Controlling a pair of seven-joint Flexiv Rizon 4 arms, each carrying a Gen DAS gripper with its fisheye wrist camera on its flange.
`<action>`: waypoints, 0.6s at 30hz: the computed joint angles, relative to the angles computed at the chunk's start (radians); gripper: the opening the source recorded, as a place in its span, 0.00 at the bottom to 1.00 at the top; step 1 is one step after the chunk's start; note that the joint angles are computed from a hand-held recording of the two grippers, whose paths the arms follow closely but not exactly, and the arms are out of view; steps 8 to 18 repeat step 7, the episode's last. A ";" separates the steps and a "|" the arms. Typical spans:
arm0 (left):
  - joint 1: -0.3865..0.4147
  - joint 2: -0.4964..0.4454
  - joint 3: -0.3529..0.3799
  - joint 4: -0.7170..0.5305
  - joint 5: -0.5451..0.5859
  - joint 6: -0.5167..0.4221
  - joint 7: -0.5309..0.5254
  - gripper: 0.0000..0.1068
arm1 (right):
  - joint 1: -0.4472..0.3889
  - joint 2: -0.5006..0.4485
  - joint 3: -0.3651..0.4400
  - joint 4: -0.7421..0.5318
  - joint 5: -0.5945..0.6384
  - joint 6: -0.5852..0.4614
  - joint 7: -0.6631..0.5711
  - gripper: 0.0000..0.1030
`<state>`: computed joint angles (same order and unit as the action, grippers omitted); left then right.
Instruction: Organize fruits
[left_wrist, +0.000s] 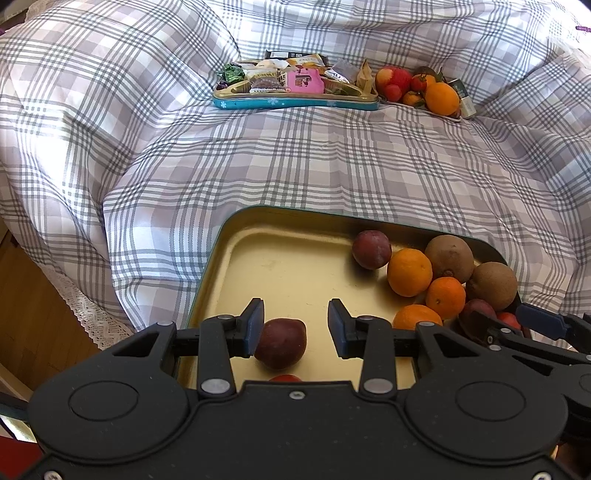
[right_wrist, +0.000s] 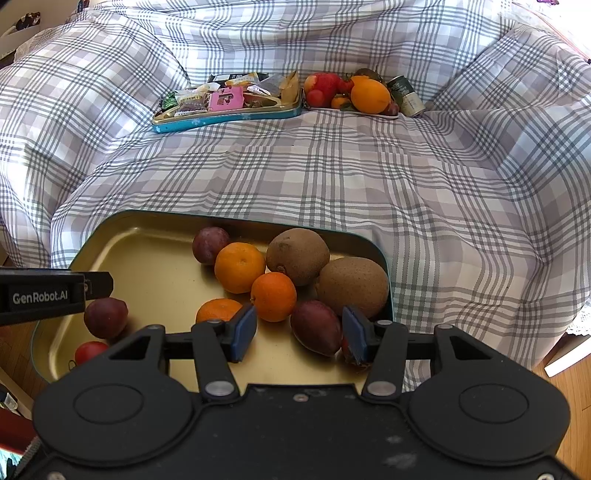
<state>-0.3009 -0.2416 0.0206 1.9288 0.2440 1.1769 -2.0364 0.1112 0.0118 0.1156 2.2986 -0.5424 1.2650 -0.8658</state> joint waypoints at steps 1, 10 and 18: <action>0.000 -0.001 -0.001 -0.001 -0.001 -0.002 0.001 0.44 | 0.000 0.000 0.000 0.000 0.000 0.000 0.000 0.52; 0.002 -0.006 -0.005 -0.003 -0.008 -0.005 0.013 0.43 | 0.000 -0.008 -0.002 -0.003 0.003 0.000 -0.010 0.52; 0.002 -0.006 -0.005 -0.003 -0.008 -0.005 0.013 0.43 | 0.000 -0.008 -0.002 -0.003 0.003 0.000 -0.010 0.52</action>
